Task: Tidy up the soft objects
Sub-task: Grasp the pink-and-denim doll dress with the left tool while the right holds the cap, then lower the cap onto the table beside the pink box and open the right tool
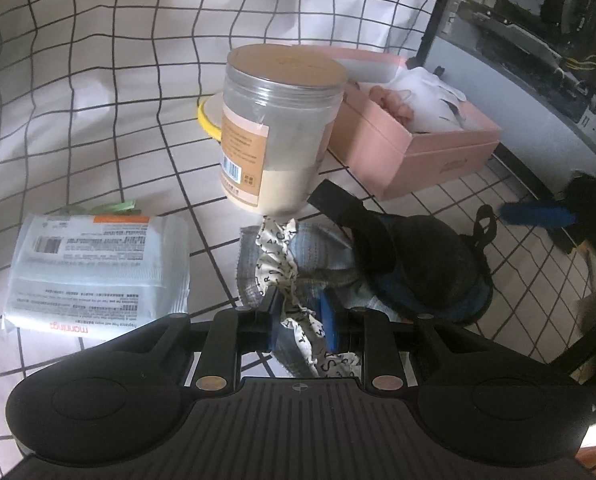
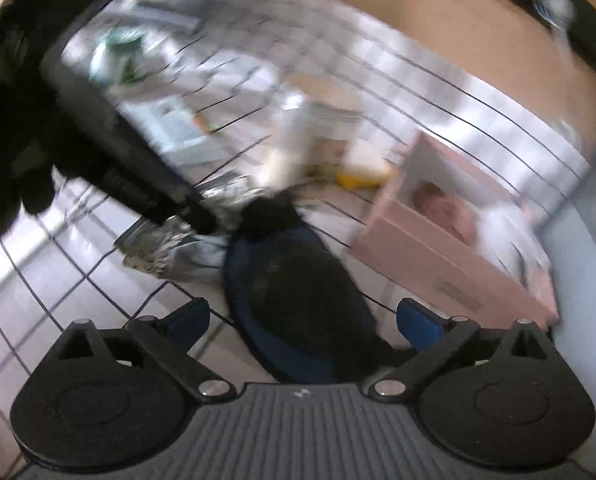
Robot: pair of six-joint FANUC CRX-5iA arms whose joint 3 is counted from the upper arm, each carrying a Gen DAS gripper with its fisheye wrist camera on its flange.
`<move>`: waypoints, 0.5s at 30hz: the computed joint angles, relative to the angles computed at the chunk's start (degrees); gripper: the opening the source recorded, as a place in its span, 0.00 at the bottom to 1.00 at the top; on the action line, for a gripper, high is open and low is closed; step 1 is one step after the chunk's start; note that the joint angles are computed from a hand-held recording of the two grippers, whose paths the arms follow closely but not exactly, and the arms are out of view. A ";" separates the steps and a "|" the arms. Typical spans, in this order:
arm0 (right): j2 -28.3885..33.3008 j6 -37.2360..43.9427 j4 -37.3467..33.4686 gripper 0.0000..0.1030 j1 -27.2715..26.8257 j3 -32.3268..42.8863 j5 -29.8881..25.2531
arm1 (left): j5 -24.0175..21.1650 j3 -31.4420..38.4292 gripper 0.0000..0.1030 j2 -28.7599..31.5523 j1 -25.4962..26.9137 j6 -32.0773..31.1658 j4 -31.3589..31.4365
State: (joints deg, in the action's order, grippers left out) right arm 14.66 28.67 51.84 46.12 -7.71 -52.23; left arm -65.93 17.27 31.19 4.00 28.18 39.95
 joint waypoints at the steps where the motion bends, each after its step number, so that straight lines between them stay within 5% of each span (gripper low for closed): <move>1: 1.23 1.07 0.95 0.97 -0.09 0.57 0.43 | 0.03 0.09 0.25 -0.03 -0.04 0.47 -0.22; 6: 3.97 1.09 3.79 0.97 -1.95 1.58 2.53 | 0.79 -0.80 0.25 -0.74 0.06 1.84 -0.46; 10: 2.94 6.04 -4.33 0.78 -3.31 3.72 3.63 | 1.12 -1.91 0.25 -1.59 0.38 2.44 -0.50; 15: -0.47 0.01 -4.04 0.65 -3.24 0.52 2.34 | -0.46 -2.34 0.24 -2.09 0.72 2.65 -0.65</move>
State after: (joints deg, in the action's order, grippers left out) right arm 14.18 28.69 47.80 42.88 -7.19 -49.88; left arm -66.40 14.93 29.10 4.72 30.83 39.30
